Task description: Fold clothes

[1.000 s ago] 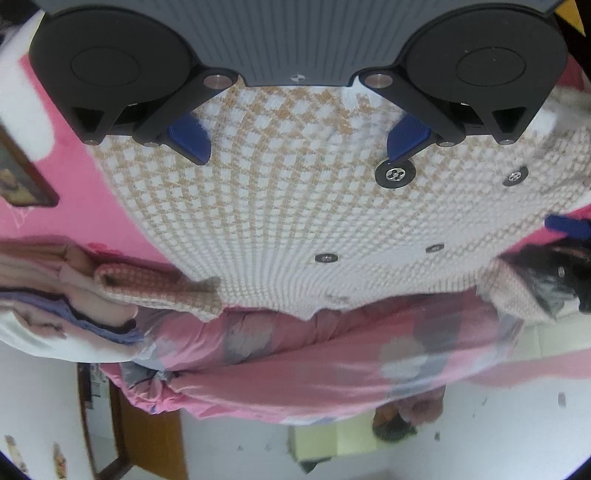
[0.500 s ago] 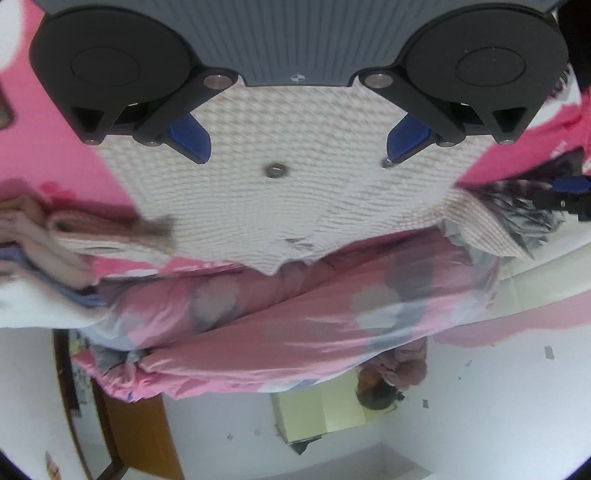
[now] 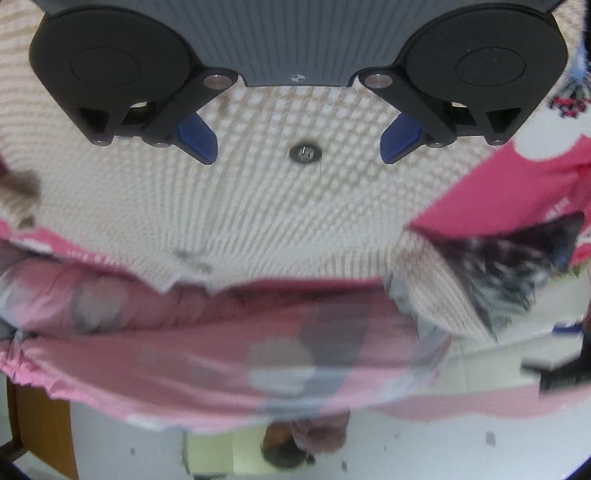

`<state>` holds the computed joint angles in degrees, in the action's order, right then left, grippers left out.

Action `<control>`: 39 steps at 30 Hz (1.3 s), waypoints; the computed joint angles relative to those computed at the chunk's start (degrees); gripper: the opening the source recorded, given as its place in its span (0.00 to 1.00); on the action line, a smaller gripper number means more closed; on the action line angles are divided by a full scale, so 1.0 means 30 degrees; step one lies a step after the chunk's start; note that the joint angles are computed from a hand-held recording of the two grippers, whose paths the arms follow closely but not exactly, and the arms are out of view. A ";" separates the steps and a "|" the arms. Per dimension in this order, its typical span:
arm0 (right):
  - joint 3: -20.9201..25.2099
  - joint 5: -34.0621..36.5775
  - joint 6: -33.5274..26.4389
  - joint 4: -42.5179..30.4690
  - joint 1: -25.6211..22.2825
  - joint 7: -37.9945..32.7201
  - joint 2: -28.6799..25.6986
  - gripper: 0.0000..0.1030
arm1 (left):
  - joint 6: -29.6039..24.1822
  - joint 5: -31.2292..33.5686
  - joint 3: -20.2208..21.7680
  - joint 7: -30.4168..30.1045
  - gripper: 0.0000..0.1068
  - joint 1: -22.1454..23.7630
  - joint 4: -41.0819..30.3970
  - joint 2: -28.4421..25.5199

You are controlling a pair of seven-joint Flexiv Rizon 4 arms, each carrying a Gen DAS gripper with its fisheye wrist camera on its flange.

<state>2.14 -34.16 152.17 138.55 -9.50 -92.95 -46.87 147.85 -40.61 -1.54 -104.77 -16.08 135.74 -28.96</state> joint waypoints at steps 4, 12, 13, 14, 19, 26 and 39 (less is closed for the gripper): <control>0.0069 -0.0124 -0.1261 -0.0420 -0.0127 0.0903 -0.0177 0.91 | -0.4075 0.2300 0.0088 -0.1242 0.71 0.2850 -0.1559 0.0438; 0.0019 0.0087 -0.1286 -0.0556 -0.0166 0.1033 -0.0415 0.92 | -0.8039 0.2092 0.1652 -0.0432 0.27 0.2799 -0.3793 -0.0563; -0.0017 0.0373 -0.1271 -0.0506 0.0040 0.0793 -0.0396 0.92 | -0.7860 0.1779 0.1908 -0.0129 0.24 0.2437 -0.3999 -0.0789; -0.0037 0.0562 -0.1273 -0.0472 0.0176 0.0602 -0.0385 0.93 | -0.7590 0.1404 0.2142 0.0215 0.18 0.2061 -0.4193 -0.1010; 0.0040 0.0926 -0.1383 -0.0498 0.0370 0.0263 -0.0380 0.94 | -0.4596 -0.0493 0.2655 0.2404 0.09 0.0284 -0.4527 -0.1711; 0.0160 0.0691 -0.1438 -0.0638 0.0183 0.0379 -0.0445 0.94 | 0.4915 -0.0581 0.2457 0.3040 0.09 -0.1451 -0.1213 -0.1741; 0.0188 -0.0521 -0.1338 -0.0716 -0.0494 0.1125 -0.0473 0.95 | 0.3882 -0.0595 0.0231 -0.3110 0.11 0.1164 0.3853 -0.1955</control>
<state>2.70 -35.72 148.16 136.40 -10.99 -89.58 -48.29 159.50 -42.39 -0.85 -114.10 -12.59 147.30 -34.83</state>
